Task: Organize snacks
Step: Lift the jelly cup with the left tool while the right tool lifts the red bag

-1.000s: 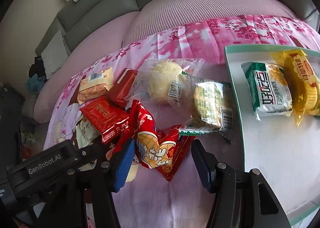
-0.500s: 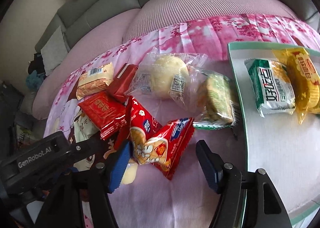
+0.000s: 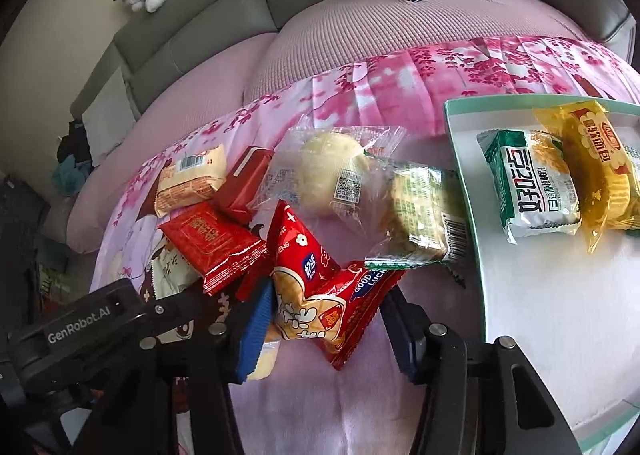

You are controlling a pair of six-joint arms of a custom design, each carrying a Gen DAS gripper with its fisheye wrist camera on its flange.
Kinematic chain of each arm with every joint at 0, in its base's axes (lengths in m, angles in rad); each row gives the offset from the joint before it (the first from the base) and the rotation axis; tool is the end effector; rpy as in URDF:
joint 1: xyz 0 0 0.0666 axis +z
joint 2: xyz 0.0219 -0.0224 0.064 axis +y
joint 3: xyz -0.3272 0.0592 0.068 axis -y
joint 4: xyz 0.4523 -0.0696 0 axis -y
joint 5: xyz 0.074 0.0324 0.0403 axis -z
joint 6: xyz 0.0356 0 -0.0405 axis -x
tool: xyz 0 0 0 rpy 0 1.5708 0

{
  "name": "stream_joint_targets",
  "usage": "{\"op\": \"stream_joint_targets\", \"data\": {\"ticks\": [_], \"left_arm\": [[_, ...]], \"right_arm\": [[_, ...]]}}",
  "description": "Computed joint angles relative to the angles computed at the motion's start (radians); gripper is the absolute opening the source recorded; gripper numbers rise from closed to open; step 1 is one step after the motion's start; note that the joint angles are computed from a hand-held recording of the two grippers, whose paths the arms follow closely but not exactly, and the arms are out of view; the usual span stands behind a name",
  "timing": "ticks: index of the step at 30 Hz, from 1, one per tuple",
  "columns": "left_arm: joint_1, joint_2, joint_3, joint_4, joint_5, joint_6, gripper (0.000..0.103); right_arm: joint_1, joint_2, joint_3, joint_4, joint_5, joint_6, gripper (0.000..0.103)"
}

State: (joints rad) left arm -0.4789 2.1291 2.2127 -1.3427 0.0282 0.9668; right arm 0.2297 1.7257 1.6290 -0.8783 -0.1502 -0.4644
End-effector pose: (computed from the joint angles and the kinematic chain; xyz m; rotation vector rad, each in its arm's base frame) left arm 0.6535 -0.3409 0.3055 -0.6961 2.8233 -0.3330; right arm 0.6327 0.1530 0.3092 0.2442 2.5835 0.4545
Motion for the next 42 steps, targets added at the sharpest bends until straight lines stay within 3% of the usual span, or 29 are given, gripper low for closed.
{"op": "stream_joint_targets", "data": {"ticks": [7,17,29,31,33,35,42], "left_arm": [[-0.001,-0.009,-0.005,0.008,0.001,0.002,0.093],[-0.019,0.019,0.053,-0.005,0.014,-0.030,0.093],[-0.052,0.158,0.249,-0.083,0.080,-0.118,0.093],[-0.058,0.178,0.280,-0.097,0.087,-0.129,0.085],[-0.061,0.203,0.315,-0.111,0.104,-0.141,0.066],[-0.065,0.218,0.335,-0.116,0.118,-0.144,0.054],[-0.072,0.240,0.385,-0.126,0.089,-0.160,0.050]], "right_arm": [[-0.021,-0.039,-0.023,0.013,-0.018,-0.030,0.055],[-0.055,-0.109,-0.060,-0.032,-0.027,-0.072,0.055],[-0.100,-0.152,-0.086,-0.068,0.031,-0.112,0.055],[-0.106,-0.153,-0.088,-0.069,0.020,-0.113,0.055],[-0.108,-0.154,-0.090,-0.069,0.018,-0.115,0.055],[-0.110,-0.155,-0.090,-0.069,0.017,-0.115,0.055],[-0.109,-0.152,-0.088,-0.078,0.015,-0.124,0.055]]}}
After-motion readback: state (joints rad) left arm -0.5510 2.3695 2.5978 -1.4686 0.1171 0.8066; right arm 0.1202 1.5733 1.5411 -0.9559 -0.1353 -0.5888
